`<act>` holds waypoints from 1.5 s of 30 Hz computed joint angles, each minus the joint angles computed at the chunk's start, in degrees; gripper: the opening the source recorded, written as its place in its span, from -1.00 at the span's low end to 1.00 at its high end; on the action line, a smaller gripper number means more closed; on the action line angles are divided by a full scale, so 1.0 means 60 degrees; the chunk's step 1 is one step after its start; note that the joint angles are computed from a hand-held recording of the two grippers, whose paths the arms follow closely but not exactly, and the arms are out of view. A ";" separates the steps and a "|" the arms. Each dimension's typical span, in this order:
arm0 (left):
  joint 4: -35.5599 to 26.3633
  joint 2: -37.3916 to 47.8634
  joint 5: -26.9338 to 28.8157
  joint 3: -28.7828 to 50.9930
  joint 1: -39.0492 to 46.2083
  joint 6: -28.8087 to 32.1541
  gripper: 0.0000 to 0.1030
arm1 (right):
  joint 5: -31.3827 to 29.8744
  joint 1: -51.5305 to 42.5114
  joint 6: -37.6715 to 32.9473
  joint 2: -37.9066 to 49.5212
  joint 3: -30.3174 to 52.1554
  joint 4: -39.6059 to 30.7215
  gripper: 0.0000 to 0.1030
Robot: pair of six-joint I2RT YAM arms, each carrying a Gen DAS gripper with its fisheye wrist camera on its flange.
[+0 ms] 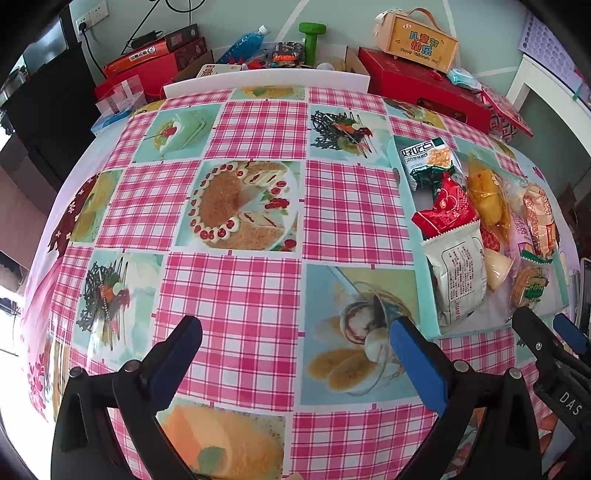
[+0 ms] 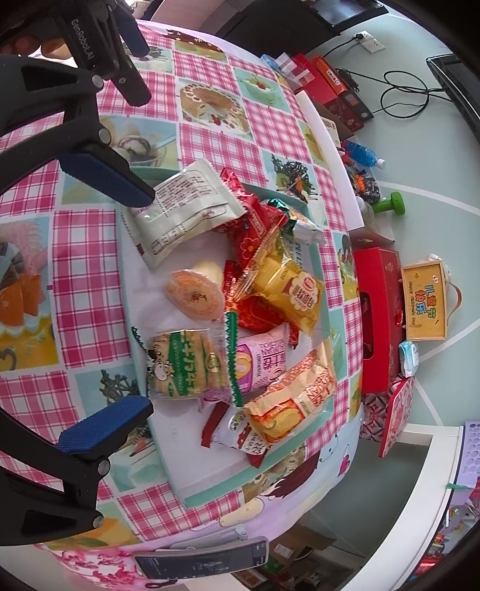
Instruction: Organize snacks
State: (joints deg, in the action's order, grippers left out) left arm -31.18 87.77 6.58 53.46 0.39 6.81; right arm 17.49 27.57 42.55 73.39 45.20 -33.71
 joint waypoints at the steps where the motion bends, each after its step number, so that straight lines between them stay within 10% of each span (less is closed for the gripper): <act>1: -0.0006 0.0009 0.0000 0.0002 0.0016 -0.0006 0.97 | -0.0012 0.0012 0.0022 0.0007 -0.0017 -0.0011 1.00; 45: -0.0079 0.0081 -0.0035 -0.0018 -0.0242 0.0206 0.97 | -0.0067 -0.0187 0.0047 -0.0079 -0.0135 -0.0208 1.00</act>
State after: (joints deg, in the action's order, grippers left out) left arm -31.65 88.25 6.37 53.35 -1.07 8.04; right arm 17.08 26.45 42.84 72.92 44.39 -34.96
